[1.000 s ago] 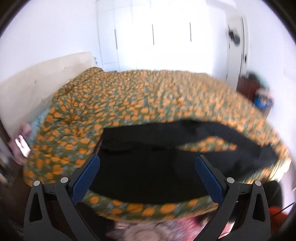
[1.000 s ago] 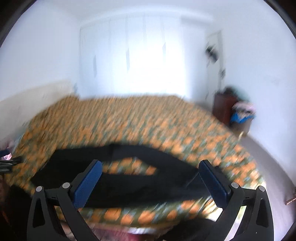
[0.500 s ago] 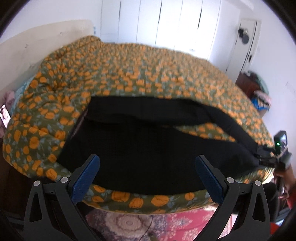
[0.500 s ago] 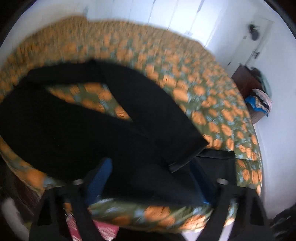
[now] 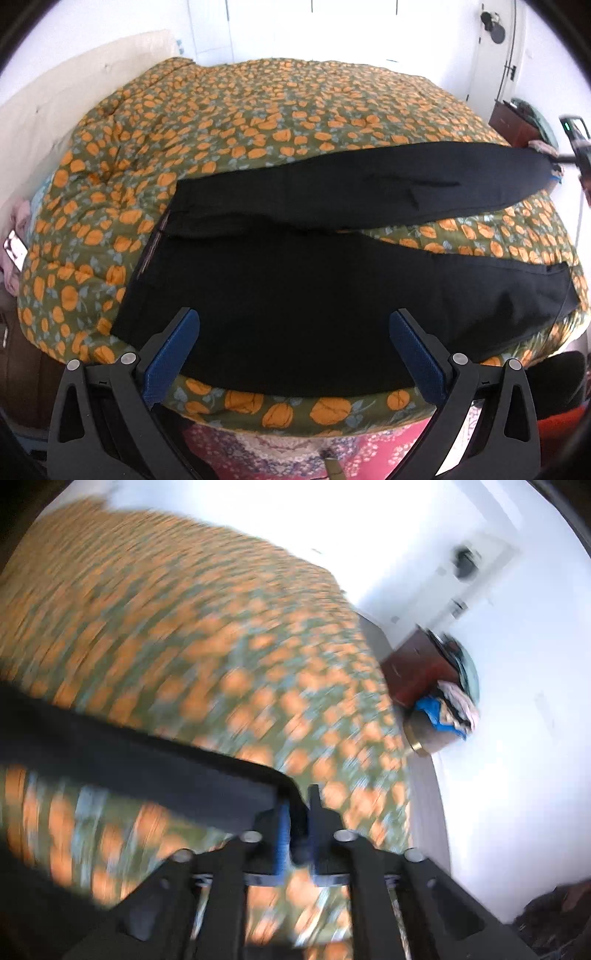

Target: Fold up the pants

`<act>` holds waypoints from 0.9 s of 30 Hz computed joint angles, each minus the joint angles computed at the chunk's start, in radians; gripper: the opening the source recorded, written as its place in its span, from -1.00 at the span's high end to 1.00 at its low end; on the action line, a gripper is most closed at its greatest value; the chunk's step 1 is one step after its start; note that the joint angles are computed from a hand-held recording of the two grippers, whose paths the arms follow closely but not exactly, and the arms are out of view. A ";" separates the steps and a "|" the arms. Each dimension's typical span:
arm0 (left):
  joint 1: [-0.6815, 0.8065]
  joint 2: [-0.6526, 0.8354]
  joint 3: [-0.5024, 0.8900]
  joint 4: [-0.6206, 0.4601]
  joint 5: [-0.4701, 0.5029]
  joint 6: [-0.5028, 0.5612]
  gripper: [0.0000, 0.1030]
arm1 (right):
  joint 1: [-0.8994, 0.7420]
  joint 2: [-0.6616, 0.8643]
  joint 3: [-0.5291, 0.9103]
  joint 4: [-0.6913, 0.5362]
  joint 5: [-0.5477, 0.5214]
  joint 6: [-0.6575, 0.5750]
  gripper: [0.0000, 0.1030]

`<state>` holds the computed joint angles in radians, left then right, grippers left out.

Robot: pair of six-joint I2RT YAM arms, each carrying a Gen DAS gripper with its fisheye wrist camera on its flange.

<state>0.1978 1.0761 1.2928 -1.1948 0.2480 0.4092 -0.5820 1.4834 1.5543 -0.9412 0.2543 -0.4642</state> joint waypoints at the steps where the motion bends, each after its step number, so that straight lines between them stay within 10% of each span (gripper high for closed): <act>1: -0.006 0.001 0.001 0.005 -0.006 -0.005 -0.99 | -0.020 0.081 0.099 -0.002 0.016 0.030 -0.27; 5: 0.009 -0.007 -0.035 0.010 0.007 0.001 -0.99 | -0.069 0.158 0.153 0.060 0.063 0.071 -0.46; 11: -0.049 0.042 -0.082 0.009 -0.053 -0.029 -0.99 | -0.266 0.195 -0.028 -0.007 -0.437 0.332 -0.16; 20: -0.114 0.080 -0.136 0.045 -0.178 -0.089 -0.99 | -0.406 0.358 -0.302 0.435 -0.843 0.815 0.12; 21: -0.121 0.097 -0.137 0.036 -0.186 -0.089 -0.99 | -0.397 0.380 -0.279 0.449 -0.848 0.806 0.56; 24: -0.110 0.212 -0.067 -0.007 -0.144 -0.094 -0.99 | -0.325 0.390 -0.188 0.344 -0.577 0.614 0.70; 25: -0.092 0.268 -0.020 -0.023 -0.112 -0.107 -0.99 | -0.315 0.379 -0.190 0.341 -0.537 0.574 0.63; 27: -0.050 0.415 0.121 -0.038 -0.031 -0.172 -0.99 | -0.296 0.323 -0.228 0.355 -0.429 0.541 -0.13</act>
<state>0.1479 1.4915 1.4135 -1.2332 0.2165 0.2372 -0.8778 1.8063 1.3264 -0.5864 -0.1747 0.0768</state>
